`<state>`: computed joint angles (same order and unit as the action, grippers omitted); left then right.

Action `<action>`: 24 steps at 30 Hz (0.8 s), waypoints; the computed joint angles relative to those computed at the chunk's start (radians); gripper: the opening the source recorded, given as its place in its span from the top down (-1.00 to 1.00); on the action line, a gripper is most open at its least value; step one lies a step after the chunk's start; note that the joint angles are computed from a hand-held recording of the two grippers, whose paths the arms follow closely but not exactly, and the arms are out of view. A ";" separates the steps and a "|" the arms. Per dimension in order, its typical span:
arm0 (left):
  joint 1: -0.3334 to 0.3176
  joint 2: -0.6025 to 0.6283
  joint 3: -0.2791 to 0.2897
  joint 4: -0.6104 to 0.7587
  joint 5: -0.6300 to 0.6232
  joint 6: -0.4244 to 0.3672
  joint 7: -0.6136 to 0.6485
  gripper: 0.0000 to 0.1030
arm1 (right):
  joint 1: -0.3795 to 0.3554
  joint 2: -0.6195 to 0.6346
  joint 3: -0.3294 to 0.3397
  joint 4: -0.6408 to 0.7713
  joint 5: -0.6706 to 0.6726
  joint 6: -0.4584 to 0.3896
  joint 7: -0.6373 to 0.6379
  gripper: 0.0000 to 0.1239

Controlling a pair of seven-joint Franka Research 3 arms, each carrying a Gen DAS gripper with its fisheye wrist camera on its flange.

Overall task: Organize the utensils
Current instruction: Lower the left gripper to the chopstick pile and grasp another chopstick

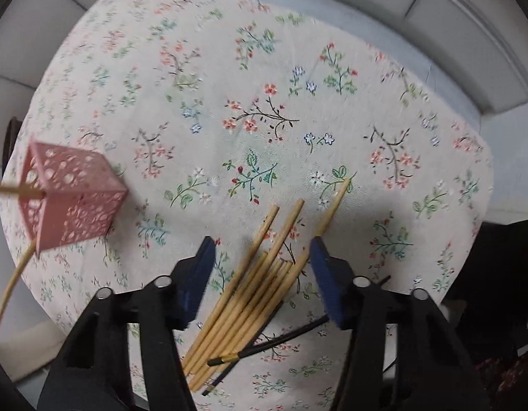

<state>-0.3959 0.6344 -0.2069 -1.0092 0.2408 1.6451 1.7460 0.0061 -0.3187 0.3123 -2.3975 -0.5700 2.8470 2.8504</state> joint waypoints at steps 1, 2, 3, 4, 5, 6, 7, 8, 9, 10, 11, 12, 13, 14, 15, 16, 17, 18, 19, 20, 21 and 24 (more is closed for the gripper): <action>-0.010 0.034 0.004 0.052 0.011 -0.037 0.013 0.00 | 0.003 0.001 -0.004 0.000 0.005 0.000 -0.004 -0.55; -0.015 0.052 0.007 0.081 0.015 -0.055 0.023 0.02 | 0.009 0.004 -0.010 0.000 0.015 0.001 -0.012 -0.55; -0.019 0.072 0.010 0.112 0.017 -0.075 0.036 0.13 | 0.018 0.009 -0.019 0.000 0.031 0.004 -0.024 -0.55; -0.021 0.088 0.011 0.138 0.014 -0.093 0.045 0.22 | 0.031 0.013 -0.030 0.000 0.053 0.007 -0.042 -0.55; -0.024 0.113 0.014 0.178 0.009 -0.120 0.054 0.36 | 0.042 0.021 -0.040 0.003 0.075 0.007 -0.061 -0.55; -0.028 0.133 0.018 0.209 0.008 -0.142 0.061 0.43 | 0.048 0.026 -0.047 0.004 0.091 0.010 -0.076 -0.55; -0.032 0.145 0.023 0.225 0.010 -0.150 0.068 0.47 | 0.050 0.029 -0.051 0.004 0.102 0.011 -0.084 -0.55; -0.034 0.151 0.028 0.227 0.014 -0.152 0.076 0.56 | 0.049 0.030 -0.049 0.005 0.106 0.011 -0.087 -0.55; -0.034 0.154 0.030 0.224 0.013 -0.152 0.080 0.58 | 0.043 0.031 -0.042 0.007 0.103 0.010 -0.080 -0.55; -0.032 0.150 0.032 0.211 0.012 -0.144 0.079 0.58 | 0.038 0.033 -0.036 0.010 0.096 0.008 -0.073 -0.55; -0.029 0.148 0.033 0.199 0.011 -0.135 0.079 0.58 | 0.036 0.035 -0.032 0.013 0.092 0.004 -0.071 -0.55; -0.025 0.148 0.032 0.192 0.009 -0.128 0.080 0.58 | 0.037 0.038 -0.033 0.016 0.092 0.001 -0.072 -0.55; -0.022 0.153 0.032 0.196 0.006 -0.129 0.083 0.58 | 0.040 0.042 -0.034 0.019 0.092 -0.002 -0.073 -0.55; -0.020 0.146 0.032 0.181 0.007 -0.117 0.083 0.58 | 0.043 0.046 -0.035 0.022 0.092 -0.005 -0.075 -0.55; -0.018 0.149 0.032 0.181 0.009 -0.116 0.088 0.59 | 0.046 0.048 -0.039 0.023 0.092 -0.007 -0.077 -0.55; -0.011 0.143 0.031 0.161 0.004 -0.101 0.094 0.60 | 0.052 0.052 -0.043 0.027 0.096 -0.011 -0.082 -0.55; 0.005 0.125 0.022 0.106 -0.007 -0.068 0.096 0.70 | 0.058 0.057 -0.046 0.032 0.099 -0.017 -0.088 -0.55; 0.014 0.116 0.015 0.086 -0.019 -0.056 0.102 0.80 | 0.062 0.060 -0.049 0.035 0.100 -0.021 -0.090 -0.55; 0.021 0.099 0.012 0.055 -0.019 -0.036 0.113 0.80 | 0.067 0.065 -0.051 0.040 0.101 -0.030 -0.093 -0.55; 0.029 0.079 0.009 0.017 -0.024 -0.013 0.109 0.81 | 0.072 0.067 -0.054 0.043 0.101 -0.036 -0.094 -0.55; 0.039 0.065 0.006 -0.007 -0.035 0.007 0.098 0.81 | 0.076 0.070 -0.056 0.048 0.102 -0.048 -0.093 -0.55; 0.093 -0.029 -0.012 -0.173 -0.089 0.134 0.065 0.81 | 0.099 0.085 -0.070 0.065 0.118 -0.079 -0.100 -0.55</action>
